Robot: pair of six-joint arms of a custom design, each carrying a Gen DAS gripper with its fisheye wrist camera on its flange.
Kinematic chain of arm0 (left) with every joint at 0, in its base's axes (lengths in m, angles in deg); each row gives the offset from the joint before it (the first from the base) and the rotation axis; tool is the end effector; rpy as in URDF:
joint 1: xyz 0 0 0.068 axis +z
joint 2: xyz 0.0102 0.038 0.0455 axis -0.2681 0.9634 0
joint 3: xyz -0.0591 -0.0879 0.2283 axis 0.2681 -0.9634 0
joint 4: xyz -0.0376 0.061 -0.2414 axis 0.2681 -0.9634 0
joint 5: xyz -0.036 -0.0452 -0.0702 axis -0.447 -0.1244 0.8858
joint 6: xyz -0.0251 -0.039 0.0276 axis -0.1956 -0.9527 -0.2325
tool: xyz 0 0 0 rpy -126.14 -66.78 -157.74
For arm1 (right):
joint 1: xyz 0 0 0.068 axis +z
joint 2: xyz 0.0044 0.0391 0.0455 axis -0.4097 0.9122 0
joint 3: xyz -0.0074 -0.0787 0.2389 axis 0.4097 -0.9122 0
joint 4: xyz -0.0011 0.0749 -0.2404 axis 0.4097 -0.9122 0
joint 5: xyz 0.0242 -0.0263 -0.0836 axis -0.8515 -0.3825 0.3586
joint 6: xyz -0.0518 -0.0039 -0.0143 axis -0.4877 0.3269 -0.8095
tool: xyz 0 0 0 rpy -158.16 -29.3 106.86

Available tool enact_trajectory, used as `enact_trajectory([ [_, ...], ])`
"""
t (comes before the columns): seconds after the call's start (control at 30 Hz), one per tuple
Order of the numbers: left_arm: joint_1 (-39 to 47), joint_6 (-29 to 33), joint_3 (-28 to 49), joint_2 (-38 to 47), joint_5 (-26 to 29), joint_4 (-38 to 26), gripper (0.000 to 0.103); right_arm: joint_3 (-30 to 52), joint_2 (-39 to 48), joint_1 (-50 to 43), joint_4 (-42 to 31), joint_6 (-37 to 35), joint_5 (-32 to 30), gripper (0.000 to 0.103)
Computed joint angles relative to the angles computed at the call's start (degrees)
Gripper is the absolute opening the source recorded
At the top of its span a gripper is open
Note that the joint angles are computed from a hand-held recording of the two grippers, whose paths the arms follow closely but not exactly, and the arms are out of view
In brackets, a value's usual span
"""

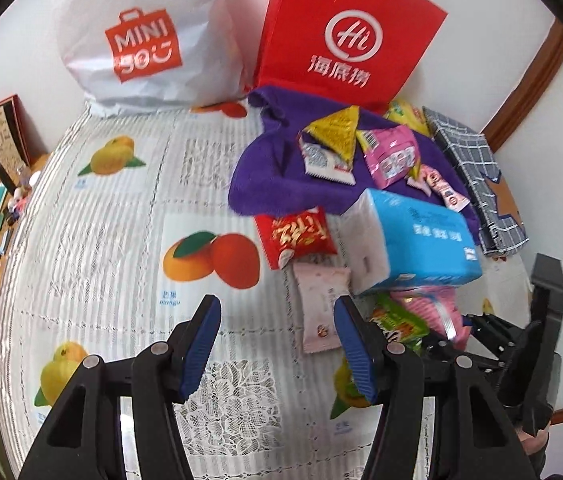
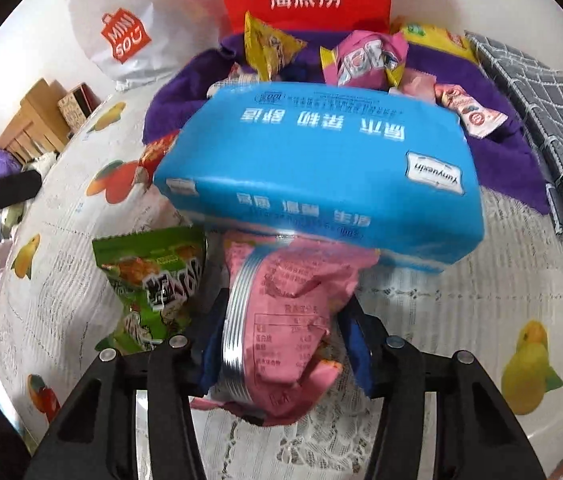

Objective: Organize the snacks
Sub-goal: 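Grasp the pink cylindrical chip bag with the right gripper, then grasp the red snack packet with the left gripper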

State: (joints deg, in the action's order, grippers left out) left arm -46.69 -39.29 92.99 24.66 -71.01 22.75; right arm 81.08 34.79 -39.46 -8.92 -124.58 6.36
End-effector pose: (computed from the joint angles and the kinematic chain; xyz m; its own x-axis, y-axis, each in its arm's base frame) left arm 0.2701 -0.1552 0.1513 -0.8354 -0.2999 -0.4607 -0.2215 0.9507 -0.2171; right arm 0.3401 -0.0782 0.0850 -0.8057 -0.3742 -0.4591 -0.4746 0.8716 0.1226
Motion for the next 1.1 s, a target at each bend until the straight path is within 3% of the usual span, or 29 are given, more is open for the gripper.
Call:
enact_trajectory([
  [0.1, 0.5, 0.2, 0.9, 2.1, 0.9, 0.7, 0.056, 0.4, 0.0, -1.0, -1.1, -0.9, -1.0, 0.041],
  [0.4, 2.6, 0.8, 7.2, 10.1, 2.8, 3.1, 0.057, 1.9, -1.3, -9.3, -2.2, -6.9, -3.0, 0.041],
  [0.6, 4.7, 1.3, 14.8, 17.3, 4.9, 1.5, 0.057, 7.5, 3.6, -13.5, -0.6, -5.7, -2.6, 0.041],
  [0.9, 7.3, 0.5, 23.7, 27.0, 7.9, 0.6, 0.057, 17.9, 12.0, -14.2, -5.1, -4.4, -2.8, 0.041],
  [1.1, 5.4, 3.6, 28.5, 31.2, 3.5, -1.7, 0.06, 19.7, 13.4, -13.7, -5.6, -4.9, -3.3, 0.041],
])
